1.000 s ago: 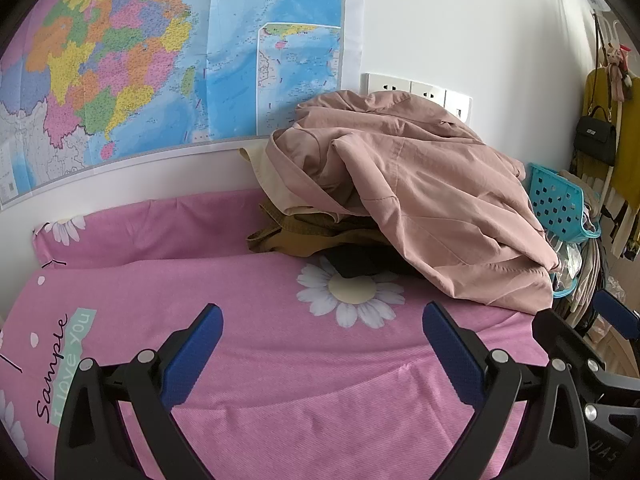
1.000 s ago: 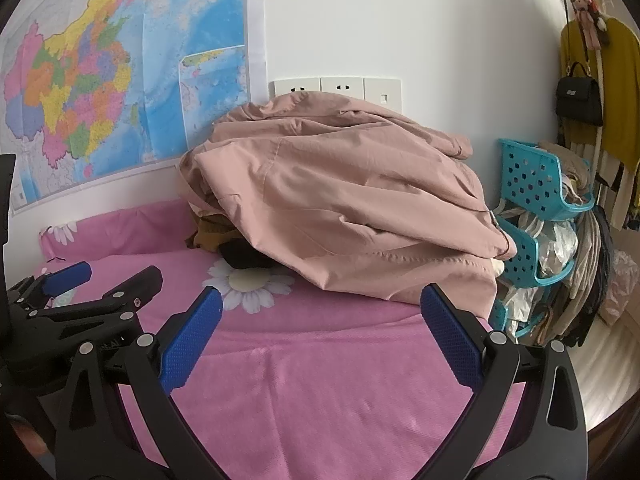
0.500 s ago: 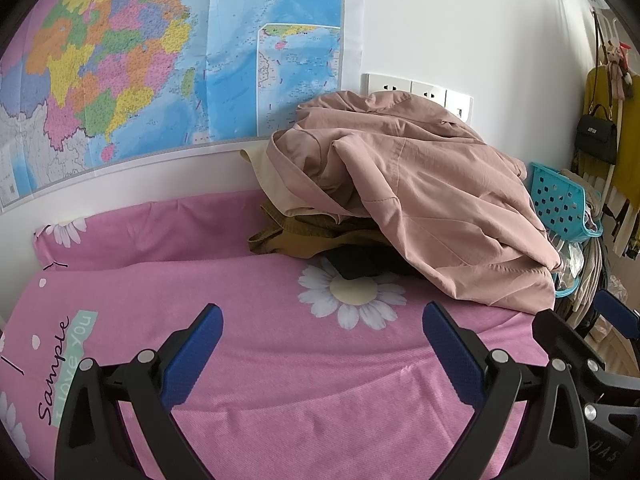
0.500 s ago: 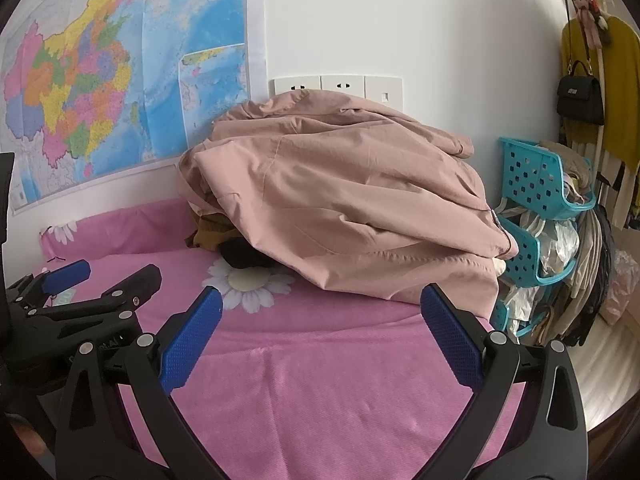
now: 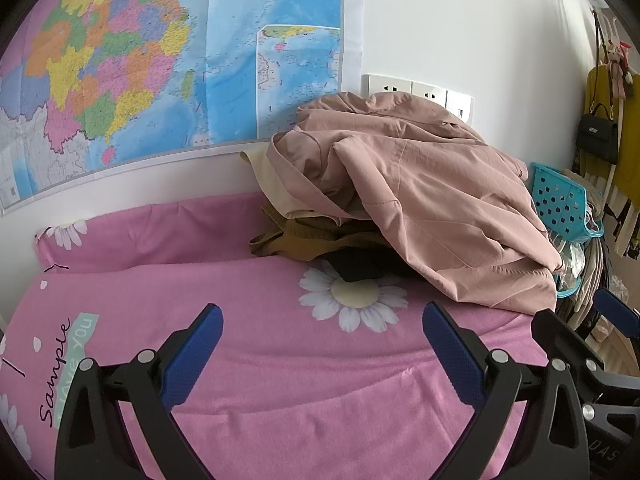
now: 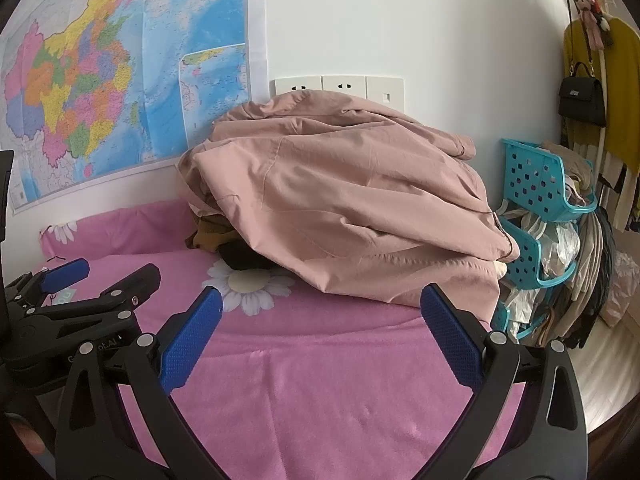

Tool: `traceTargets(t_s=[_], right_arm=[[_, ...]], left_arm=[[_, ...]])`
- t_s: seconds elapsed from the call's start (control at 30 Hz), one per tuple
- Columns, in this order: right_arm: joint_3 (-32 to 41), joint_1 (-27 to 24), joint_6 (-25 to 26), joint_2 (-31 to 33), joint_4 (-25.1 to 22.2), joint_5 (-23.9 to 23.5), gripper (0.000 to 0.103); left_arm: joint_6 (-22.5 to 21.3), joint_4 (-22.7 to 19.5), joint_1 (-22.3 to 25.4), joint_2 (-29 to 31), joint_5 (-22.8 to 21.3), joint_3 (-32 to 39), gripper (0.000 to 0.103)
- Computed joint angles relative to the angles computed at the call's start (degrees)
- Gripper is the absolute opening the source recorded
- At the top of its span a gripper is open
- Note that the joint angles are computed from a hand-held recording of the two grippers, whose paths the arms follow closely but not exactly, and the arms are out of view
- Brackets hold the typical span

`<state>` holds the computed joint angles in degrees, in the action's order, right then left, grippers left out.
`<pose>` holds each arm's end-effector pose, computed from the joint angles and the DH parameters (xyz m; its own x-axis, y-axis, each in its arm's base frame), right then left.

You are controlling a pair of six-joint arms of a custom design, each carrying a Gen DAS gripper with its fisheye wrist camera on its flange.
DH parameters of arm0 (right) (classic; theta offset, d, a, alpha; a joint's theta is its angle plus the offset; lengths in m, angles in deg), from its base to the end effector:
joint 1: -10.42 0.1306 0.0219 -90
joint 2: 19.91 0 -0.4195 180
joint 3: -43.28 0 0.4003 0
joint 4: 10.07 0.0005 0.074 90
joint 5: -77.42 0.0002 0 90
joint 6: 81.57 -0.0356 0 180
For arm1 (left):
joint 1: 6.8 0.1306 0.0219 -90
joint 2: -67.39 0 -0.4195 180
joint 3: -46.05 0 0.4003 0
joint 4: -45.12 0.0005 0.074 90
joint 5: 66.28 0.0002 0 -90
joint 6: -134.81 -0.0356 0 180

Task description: Fold large clothes

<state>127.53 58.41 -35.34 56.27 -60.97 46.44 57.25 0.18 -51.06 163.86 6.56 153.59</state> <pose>0.2811 0.2658 0.5312 -0.3020 0.1967 -0.9328 0.3424 0.9356 0.0864 0.4020 -0.3778 0.5639 -0.4956 0.1956 -0.8462 0.3939 0.9190 -0.0183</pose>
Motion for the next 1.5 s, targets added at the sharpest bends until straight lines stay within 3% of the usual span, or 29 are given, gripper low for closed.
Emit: traceTargets(t_s=[0.87, 1.1, 1.33, 1.5], right_arm=[[0.0, -1.9, 3.9, 0.4, 3.1, -1.6, 0.098], [0.1, -2.7, 7.2, 0.7, 5.0, -2.4, 0.098], [1.6, -5.3, 14.3, 2.2, 8.7, -5.9, 0.098], [6.4, -9.4, 24.5, 6.8, 11.8, -12.2, 0.098]], left_arm=[[0.2, -0.9, 0.4, 2.0, 0.1, 2.1, 0.097], [0.6, -2.0, 0.9, 2.8, 1.1, 3.1, 0.097], [0.9, -4.3, 2.6, 5.5, 2.0, 6.3, 0.097], [0.9, -5.6, 4.9, 7.8, -0.2, 8.5, 0.097]])
